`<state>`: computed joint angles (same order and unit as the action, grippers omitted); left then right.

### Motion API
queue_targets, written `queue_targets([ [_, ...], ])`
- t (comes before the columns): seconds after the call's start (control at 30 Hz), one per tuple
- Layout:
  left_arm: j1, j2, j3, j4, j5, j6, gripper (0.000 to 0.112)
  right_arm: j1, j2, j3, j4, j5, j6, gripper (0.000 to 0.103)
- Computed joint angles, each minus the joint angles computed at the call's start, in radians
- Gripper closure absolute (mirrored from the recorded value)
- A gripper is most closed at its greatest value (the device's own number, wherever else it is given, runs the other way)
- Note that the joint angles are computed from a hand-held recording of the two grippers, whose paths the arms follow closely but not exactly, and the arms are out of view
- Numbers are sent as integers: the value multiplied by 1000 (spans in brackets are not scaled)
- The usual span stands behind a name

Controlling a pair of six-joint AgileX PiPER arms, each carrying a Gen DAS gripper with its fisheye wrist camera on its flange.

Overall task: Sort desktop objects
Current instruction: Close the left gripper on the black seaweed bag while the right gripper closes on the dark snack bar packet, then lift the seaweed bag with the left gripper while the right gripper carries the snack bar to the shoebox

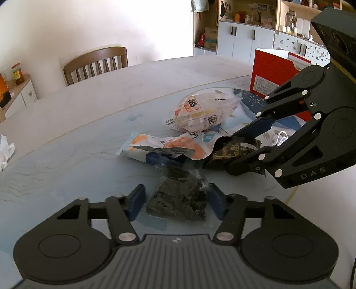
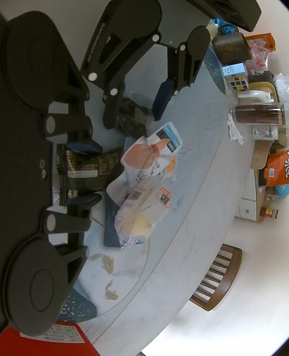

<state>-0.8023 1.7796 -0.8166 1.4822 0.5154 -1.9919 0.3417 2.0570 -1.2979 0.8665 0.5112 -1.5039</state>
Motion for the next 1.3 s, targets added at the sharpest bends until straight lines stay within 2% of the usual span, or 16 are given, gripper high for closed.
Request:
queue_targets([
  [0.33,-44,5,-28,-76,53,80,71,-11,-28,40,34,-22,-27,68],
  [1.1,-151,-6,-106,-224,143,166,73,-103,-152,182,182,-14,-184,68],
  [1.3,-171,-6,-146,-275,159,221,73,-135,-187,203,178,8,-156,68],
])
